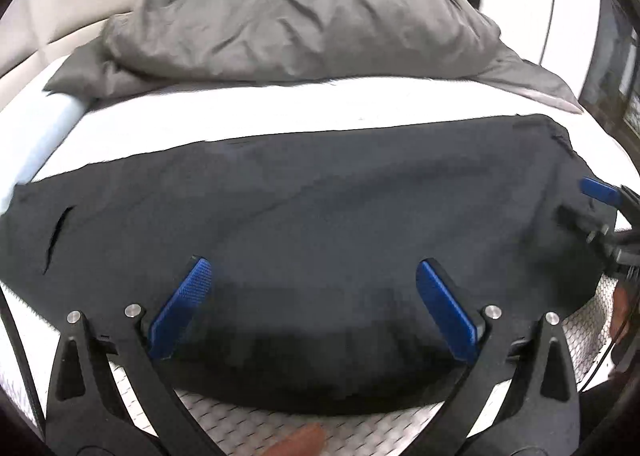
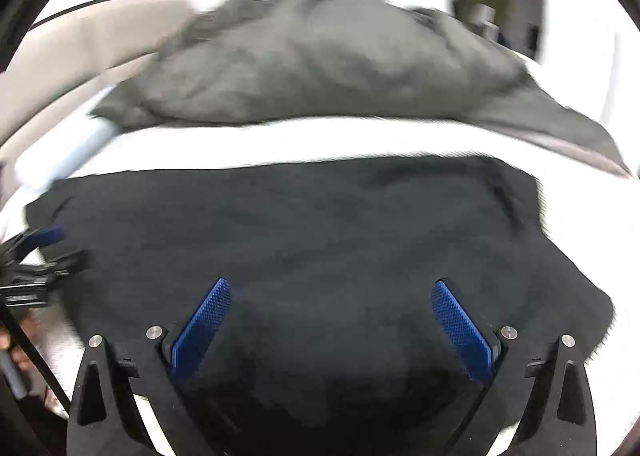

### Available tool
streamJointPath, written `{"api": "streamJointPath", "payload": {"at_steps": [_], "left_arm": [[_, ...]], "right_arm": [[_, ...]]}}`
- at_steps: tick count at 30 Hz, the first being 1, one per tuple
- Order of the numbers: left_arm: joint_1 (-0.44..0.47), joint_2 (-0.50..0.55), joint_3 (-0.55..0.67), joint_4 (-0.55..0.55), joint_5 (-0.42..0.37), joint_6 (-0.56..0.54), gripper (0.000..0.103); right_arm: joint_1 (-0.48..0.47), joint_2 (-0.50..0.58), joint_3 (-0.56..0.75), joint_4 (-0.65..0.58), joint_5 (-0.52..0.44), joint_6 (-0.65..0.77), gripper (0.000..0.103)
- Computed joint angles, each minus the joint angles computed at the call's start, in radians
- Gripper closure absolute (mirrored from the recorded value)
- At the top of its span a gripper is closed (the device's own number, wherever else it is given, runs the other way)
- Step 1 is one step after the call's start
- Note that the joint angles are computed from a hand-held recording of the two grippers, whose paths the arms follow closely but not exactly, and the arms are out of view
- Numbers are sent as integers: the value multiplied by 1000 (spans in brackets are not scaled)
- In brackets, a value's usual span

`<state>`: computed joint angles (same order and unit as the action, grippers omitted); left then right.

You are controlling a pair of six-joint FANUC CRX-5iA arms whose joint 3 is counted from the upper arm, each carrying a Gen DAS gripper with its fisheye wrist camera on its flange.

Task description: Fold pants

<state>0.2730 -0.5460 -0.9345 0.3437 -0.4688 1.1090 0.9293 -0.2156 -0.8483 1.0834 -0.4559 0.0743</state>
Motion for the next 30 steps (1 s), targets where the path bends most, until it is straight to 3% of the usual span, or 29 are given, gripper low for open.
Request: {"api": "streamJointPath", "payload": {"at_steps": [5,7,9,11,13,16,18,20,23,25,27,30], "left_arm": [[-55,192,159,-281,-74,300,1],[-36,215,145,-245,-54,272,0],[-18,199,114,-181,-28,211,0],[-12,190,107,-166,-32,190,0],[-12,193,104,-161,-24,186,0],[-38,212,137,-232,-27,266,0],[-51,213,151,-265,-37,308,0],[-58,216,159,-282,-40,331,0],[-43,201,146,-237,-30,298,0],[-18,154,110,-144,1,252,0],[-6,114,67,-15,42,161,0],[-36,158,106,23,25,143,0]], "right_arm": [[79,179,159,-187,-73,209,1],[98,256,227,-285,-156,290,1],[99,245,223,-312,-147,301,1],[101,223,201,-259,-183,265,1],[105,202,158,-158,-285,180,0],[85,187,128,-155,-400,111,1],[37,116,81,-209,-320,50,1],[48,94,55,-182,-322,1,1],[105,115,46,-99,-396,-33,0],[150,109,40,-70,-418,-72,0],[173,100,27,-38,-402,-95,0],[195,77,38,-15,-319,-85,0]]}}
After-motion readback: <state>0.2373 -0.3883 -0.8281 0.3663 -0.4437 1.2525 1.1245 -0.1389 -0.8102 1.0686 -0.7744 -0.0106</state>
